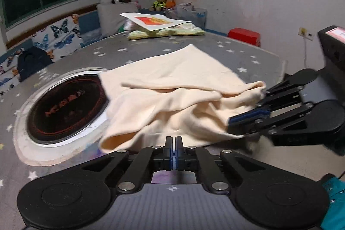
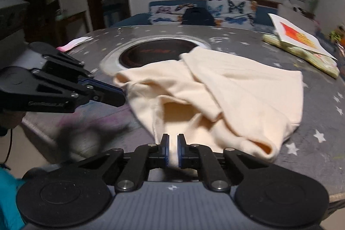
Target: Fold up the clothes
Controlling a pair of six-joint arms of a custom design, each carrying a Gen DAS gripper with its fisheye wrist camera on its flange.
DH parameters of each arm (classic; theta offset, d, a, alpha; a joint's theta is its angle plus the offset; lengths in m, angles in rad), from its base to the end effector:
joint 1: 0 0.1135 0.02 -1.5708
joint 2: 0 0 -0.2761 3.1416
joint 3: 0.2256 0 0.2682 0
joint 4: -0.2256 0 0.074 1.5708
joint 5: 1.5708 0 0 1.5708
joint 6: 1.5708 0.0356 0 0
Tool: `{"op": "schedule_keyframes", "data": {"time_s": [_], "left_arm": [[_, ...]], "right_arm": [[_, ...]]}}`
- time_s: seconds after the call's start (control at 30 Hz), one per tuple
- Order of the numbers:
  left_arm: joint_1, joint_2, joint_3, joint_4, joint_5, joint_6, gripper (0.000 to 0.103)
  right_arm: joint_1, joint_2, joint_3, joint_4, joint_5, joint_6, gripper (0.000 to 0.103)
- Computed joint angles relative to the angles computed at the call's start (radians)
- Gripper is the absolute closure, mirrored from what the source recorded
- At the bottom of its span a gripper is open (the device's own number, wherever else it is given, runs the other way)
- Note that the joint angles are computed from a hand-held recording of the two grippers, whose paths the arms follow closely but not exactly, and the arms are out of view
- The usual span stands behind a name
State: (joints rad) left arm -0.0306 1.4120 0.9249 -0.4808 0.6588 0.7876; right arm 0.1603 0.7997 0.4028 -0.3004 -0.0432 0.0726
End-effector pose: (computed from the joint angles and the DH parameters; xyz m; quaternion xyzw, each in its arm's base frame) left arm 0.2925 -0.0308 0.2326 0.4475 0.7908 -0.1832 0.3752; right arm 0.1733 0.0296 0.1954 -0.0488 0.9046 0.0686 0.4178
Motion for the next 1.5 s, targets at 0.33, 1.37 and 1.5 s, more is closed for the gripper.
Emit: {"op": "schedule_keyframes", "data": {"time_s": [0.33,1.37,1.5], "left_arm": [[-0.051,0.037,-0.017,0.311,-0.154,-0.272,0.031],[0.252,0.375,0.33,0.072,-0.112,-0.276,0.088],[0.321,0.36,0.323,0.043,-0.096,-0.227,0.084]], "right_arm": [[-0.117,-0.017,0.024,0.063,0.047,-0.024,0.049],[0.046,0.805,0.418,0.374,0.027,0.025,0.038],[0.094,0.812,0.477,0.308,-0.01,0.003,0.045]]}}
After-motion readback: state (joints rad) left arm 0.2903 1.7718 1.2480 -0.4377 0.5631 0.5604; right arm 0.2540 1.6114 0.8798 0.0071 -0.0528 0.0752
